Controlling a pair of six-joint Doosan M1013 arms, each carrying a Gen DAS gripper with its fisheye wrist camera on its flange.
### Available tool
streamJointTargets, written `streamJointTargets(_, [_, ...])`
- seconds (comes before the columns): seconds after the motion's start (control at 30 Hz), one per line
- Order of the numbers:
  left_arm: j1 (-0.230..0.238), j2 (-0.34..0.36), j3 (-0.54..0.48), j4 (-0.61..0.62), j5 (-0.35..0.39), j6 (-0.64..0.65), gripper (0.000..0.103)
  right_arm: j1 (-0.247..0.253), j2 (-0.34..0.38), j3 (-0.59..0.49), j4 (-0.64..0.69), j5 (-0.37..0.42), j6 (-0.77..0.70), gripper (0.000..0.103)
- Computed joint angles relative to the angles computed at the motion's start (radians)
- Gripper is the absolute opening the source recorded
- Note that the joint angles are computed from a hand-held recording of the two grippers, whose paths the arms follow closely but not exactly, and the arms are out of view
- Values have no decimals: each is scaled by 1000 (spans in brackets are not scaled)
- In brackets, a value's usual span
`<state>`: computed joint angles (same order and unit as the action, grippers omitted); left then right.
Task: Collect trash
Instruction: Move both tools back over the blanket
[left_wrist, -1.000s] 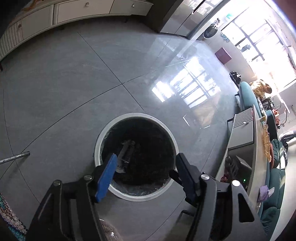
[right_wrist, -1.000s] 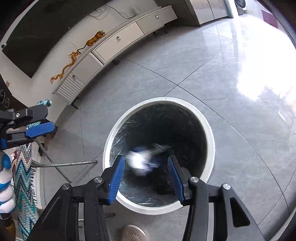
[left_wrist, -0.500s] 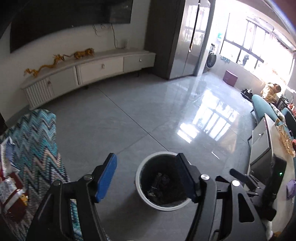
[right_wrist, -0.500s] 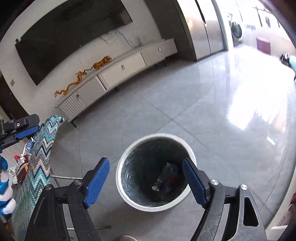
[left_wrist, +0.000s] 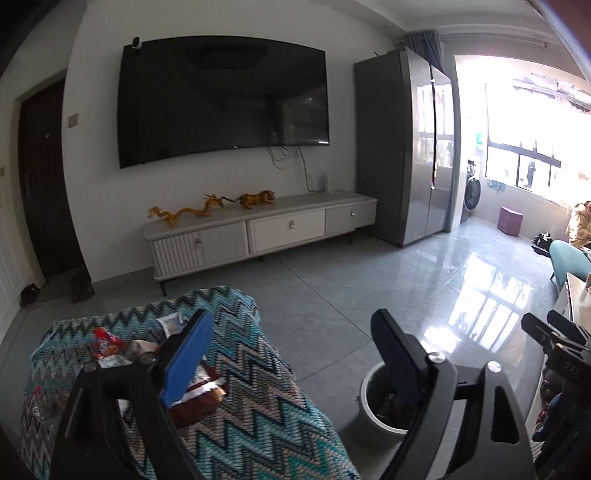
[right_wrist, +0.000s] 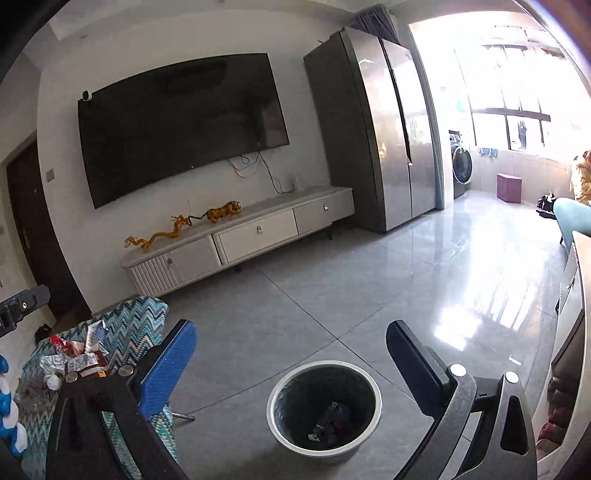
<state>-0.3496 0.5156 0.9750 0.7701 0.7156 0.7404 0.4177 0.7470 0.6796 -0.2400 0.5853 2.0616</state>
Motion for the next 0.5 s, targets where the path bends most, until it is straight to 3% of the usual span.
streamJointTargets(0.2, [8, -122, 171, 187, -43, -200, 92, 37, -31, 13, 2, -57, -35, 103])
streamJointTargets(0.5, [13, -262, 368, 472, -42, -519, 92, 90, -58, 20, 22, -118, -110, 103])
